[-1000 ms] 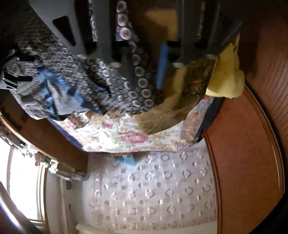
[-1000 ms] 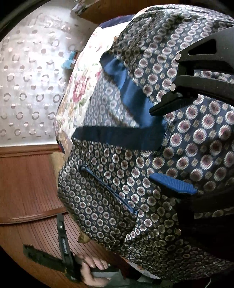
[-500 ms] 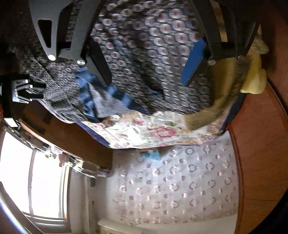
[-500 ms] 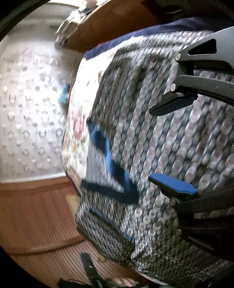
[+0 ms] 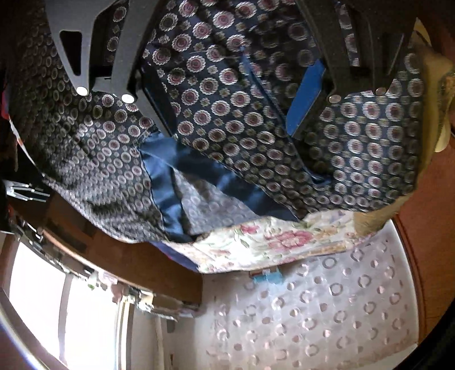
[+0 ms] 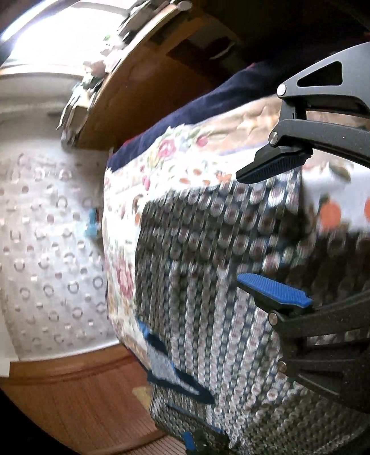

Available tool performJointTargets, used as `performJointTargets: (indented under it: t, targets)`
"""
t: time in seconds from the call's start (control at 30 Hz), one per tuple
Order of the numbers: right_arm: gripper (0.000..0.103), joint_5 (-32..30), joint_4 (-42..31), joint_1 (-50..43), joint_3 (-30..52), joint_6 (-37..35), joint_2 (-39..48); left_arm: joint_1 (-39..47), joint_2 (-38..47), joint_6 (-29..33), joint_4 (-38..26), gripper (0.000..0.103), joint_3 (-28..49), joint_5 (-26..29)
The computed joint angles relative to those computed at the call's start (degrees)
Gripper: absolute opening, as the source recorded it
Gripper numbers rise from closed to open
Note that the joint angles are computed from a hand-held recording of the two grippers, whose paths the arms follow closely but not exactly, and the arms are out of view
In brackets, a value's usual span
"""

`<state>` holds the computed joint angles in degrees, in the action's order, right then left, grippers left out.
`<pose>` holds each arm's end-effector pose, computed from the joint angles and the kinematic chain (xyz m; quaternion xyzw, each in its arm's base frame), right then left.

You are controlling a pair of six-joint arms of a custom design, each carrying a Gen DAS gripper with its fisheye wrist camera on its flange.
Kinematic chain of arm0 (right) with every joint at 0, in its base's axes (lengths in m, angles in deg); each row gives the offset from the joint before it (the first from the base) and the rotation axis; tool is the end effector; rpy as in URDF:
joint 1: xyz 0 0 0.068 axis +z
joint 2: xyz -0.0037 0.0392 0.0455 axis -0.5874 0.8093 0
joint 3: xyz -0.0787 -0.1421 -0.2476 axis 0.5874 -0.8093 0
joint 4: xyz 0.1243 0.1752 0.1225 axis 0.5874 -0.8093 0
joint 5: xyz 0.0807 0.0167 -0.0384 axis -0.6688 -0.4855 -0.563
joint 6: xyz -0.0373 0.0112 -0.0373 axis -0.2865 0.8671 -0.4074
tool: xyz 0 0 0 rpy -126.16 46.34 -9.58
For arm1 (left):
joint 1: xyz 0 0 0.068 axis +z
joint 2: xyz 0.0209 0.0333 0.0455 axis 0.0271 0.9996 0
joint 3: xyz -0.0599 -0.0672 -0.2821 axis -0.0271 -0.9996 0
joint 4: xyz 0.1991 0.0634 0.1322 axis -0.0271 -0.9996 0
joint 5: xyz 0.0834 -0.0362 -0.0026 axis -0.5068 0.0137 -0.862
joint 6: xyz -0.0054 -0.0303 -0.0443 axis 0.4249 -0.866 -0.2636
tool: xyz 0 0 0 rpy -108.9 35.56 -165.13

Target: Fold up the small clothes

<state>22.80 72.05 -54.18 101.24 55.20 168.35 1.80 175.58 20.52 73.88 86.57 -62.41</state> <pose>0.3590 -0.0952 0.1667 -0.2325 0.8676 0.1321 0.4194 0.2684 0.0034 0.1260 -0.0605 0.9235 0.0121 0.3787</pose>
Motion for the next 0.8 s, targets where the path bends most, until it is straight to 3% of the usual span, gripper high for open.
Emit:
performJointTargets:
  t: [0.4,0.47,0.8]
  targets:
    - [0.068,0.7,-9.6,-1.8,8.2,-2.0,4.2,-2.3,7.8,0.2,-3.5,0.080,4.3,-0.9]
    - [0.061,0.3,-10.9,-2.5,8.5,-3.2,4.2,-2.0,7.8,-0.2,-2.9,0.080,3.9,-0.6]
    - [0.052,0.7,-12.0,-2.9,10.0,-3.1,6.2,-2.5,8.8,-0.6,-3.5,0.089,4.9,-0.8]
